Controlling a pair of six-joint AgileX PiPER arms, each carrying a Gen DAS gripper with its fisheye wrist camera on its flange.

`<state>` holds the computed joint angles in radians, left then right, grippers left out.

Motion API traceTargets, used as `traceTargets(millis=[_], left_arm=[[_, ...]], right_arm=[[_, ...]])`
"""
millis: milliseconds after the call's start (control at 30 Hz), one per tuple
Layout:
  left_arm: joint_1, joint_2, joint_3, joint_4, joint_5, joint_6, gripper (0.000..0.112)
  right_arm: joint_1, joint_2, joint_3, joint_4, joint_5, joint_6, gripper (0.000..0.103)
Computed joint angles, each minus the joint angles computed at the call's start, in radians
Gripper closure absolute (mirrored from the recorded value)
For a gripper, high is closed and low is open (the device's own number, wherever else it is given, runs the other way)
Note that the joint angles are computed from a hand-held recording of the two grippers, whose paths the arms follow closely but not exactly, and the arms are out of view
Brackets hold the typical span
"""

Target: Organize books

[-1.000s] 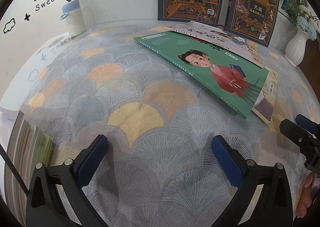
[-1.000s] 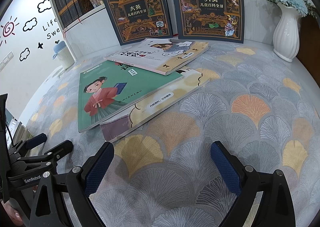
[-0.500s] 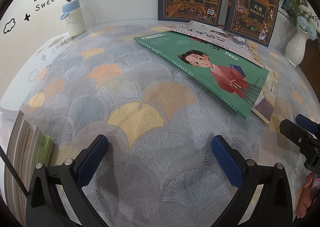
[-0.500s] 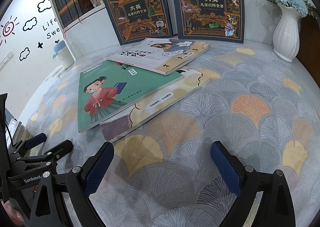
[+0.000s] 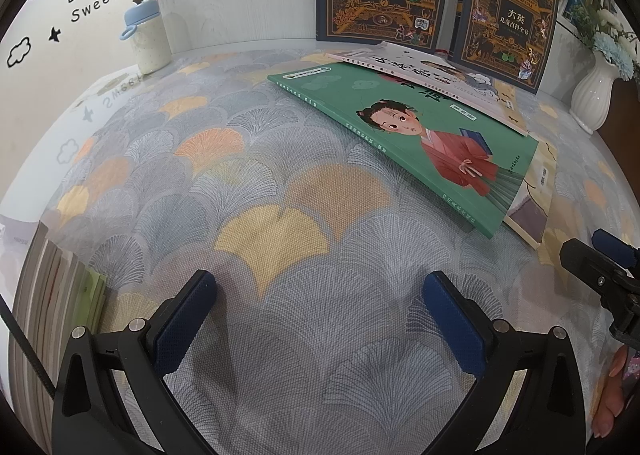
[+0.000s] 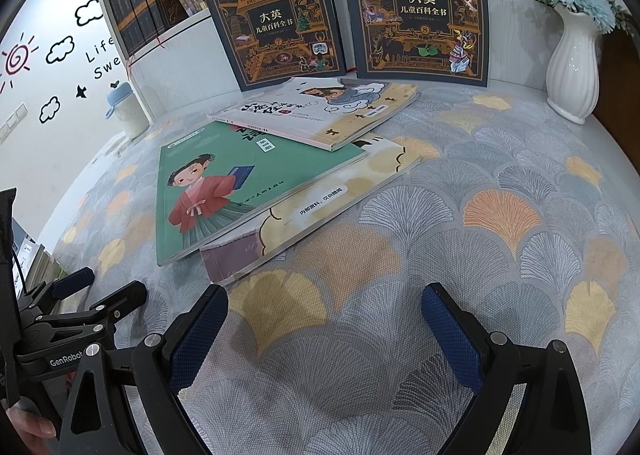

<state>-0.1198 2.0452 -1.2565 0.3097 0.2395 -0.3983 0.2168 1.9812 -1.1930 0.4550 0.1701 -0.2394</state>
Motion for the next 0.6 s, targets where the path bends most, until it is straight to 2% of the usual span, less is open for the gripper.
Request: traceTargets(millis=[600], left_arm=[[0.000,0.000,0.000,0.003,-0.001,-0.002,0.009]], right_arm=[[0.002,-0.003,0.004,-0.004,-0.002,0.006,0.006]])
